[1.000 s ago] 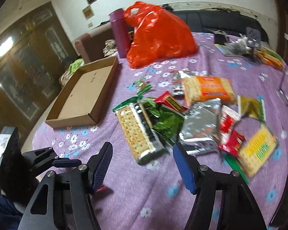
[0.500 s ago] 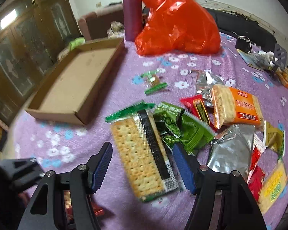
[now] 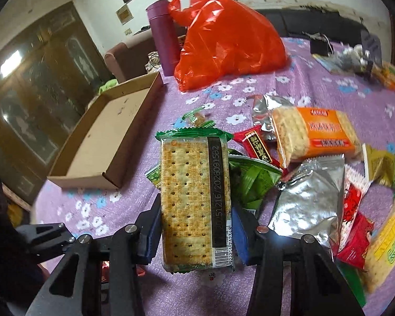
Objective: Organize snacks
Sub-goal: 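Grasp the red candy wrapper with the left tool while the right tool grasps the green-edged cracker pack, then carry the red wrapper and cracker pack over the cardboard tray with both tools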
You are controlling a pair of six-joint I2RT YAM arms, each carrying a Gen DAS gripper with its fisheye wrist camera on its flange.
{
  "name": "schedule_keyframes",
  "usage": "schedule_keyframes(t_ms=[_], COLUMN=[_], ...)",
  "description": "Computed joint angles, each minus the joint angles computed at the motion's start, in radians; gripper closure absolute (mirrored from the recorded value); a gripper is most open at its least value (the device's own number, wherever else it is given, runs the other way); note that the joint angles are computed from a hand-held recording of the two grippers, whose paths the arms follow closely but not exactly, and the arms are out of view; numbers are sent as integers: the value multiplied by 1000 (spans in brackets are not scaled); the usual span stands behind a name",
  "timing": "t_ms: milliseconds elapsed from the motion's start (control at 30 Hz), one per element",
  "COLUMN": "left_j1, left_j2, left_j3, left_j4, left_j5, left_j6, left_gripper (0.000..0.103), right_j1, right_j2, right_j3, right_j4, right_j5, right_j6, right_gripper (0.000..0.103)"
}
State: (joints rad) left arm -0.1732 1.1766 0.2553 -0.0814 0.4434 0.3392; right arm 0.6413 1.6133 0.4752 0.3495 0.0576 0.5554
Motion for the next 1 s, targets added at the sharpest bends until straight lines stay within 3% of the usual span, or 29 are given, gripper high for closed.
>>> schedule_keyframes(t_ms=[67, 333, 500, 667, 867, 1000], left_j1=[-20, -34, 4, 79, 135, 145], left_j2=[73, 88, 64, 6, 64, 177], left_j3=[26, 28, 25, 54, 72, 105], left_j4=[8, 43, 29, -57, -52, -18], left_j5=[-33, -67, -18, 49, 86, 88], left_j6=[-20, -64, -66, -28, 6, 2], left_gripper=[45, 54, 60, 67, 65, 62], right_j1=[1, 13, 8, 1, -4, -9], right_j2=[-10, -43, -49, -49, -20, 4], right_j3=[-6, -33, -45, -55, -39, -25], right_j4=[7, 30, 45, 71, 71, 72], right_j5=[-1, 10, 8, -11, -24, -36], right_j6=[-1, 5, 5, 4, 9, 6], right_gripper=[52, 52, 52, 52, 52, 52])
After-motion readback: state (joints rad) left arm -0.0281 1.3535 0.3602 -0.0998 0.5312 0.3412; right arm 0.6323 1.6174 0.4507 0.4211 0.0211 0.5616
